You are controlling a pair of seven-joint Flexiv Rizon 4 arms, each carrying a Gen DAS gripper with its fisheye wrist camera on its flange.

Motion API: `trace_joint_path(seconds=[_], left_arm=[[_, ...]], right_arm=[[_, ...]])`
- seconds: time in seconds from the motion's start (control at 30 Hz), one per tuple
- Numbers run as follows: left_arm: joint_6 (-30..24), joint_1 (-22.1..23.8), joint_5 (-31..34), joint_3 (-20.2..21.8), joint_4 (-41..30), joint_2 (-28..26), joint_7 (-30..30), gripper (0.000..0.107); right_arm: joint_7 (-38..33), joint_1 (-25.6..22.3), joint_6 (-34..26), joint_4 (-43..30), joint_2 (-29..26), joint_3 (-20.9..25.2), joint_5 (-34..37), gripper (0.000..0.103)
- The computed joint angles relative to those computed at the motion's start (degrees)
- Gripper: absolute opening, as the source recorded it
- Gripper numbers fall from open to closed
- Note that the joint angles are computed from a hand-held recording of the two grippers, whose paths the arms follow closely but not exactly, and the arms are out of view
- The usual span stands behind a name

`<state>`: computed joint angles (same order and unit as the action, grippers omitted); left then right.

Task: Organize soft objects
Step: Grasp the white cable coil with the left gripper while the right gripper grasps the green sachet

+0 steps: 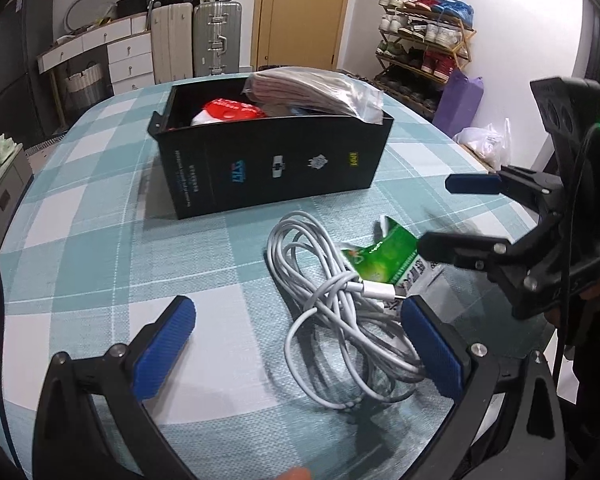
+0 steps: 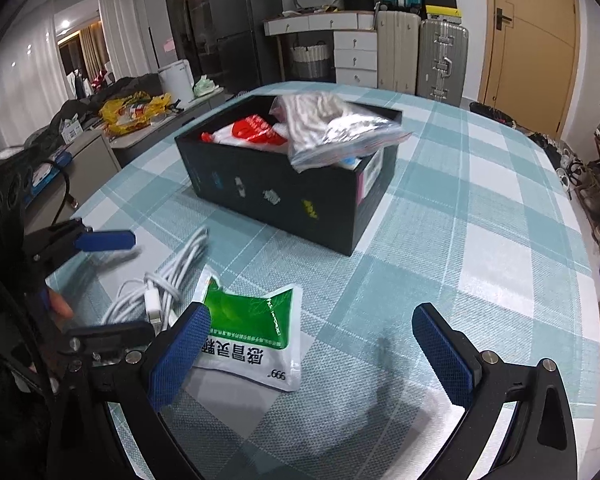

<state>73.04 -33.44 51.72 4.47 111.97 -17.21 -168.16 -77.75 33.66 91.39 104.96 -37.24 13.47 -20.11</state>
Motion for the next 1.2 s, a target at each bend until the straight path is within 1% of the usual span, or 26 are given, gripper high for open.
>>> trace_joint_path(seconds=[0.23, 0.33, 0.4, 0.5, 0.63, 0.77, 0.97, 1.03, 1.13, 1.17, 1.2], left_arm=[[1.29, 1.02, -1.03, 0.22, 1.96, 0.58, -0.07, 0.103], [2.18, 1.26, -0.84, 0.53, 2.63, 0.97, -0.33, 0.102], [1.53, 1.06, -0.43, 0.64, 2.61, 1.20, -0.37, 0.101], [1.09, 1.52, -0.42, 0.31, 2.94, 1.51, 0.36, 0.101], [1.74, 2.23, -0.74, 0.11, 3.59, 1.76, 0.40, 0.101], [2.22, 2.50, -1.03, -0.04, 3.66, 1.65, 0.63, 0.101], [2.91, 2.48, -1.74, -0.08, 3.40, 1.32, 1.85, 0.100], [3.59, 2.63, -2.47, -0.18, 3.32, 1.07, 2.81, 0.100], [5.25, 2.78, -3.87, -0.14, 3.38, 0.52, 4.39, 0.100], [6.03, 2.81, -4.49, -0.07, 3.41, 0.25, 5.03, 0.100], [6.67, 2.76, -5.22, 0.05, 3.34, -0.04, 5.72, 0.100]], right_arm=[[-1.14, 0.48, -2.12, -0.70, -0.78, 1.03, -0.50, 0.102], [-2.78, -0.20, -3.75, -1.27, -1.40, 2.89, -0.62, 0.102], [-2.96, 0.94, -3.73, -1.25, -1.49, 2.06, -0.73, 0.102], [-3.31, 1.68, -4.81, -1.80, -1.90, 2.02, -0.71, 0.102], [-2.08, 4.33, -5.14, -1.88, -1.92, -0.69, -1.20, 0.102], [-0.91, 5.34, -6.12, -2.18, -1.98, -2.03, -1.62, 0.102], [-0.38, 4.85, -6.48, -1.92, -1.69, -2.17, -1.92, 0.102], [-0.61, 4.33, -6.40, -1.63, -1.48, -1.94, -1.96, 0.099], [-1.28, 3.37, -5.62, -1.12, -1.19, -1.49, -1.92, 0.088], [-1.49, 2.97, -5.30, -0.86, -1.01, -1.34, -1.81, 0.082], [-1.86, 2.29, -5.25, -0.80, -0.93, -0.73, -1.58, 0.080]])
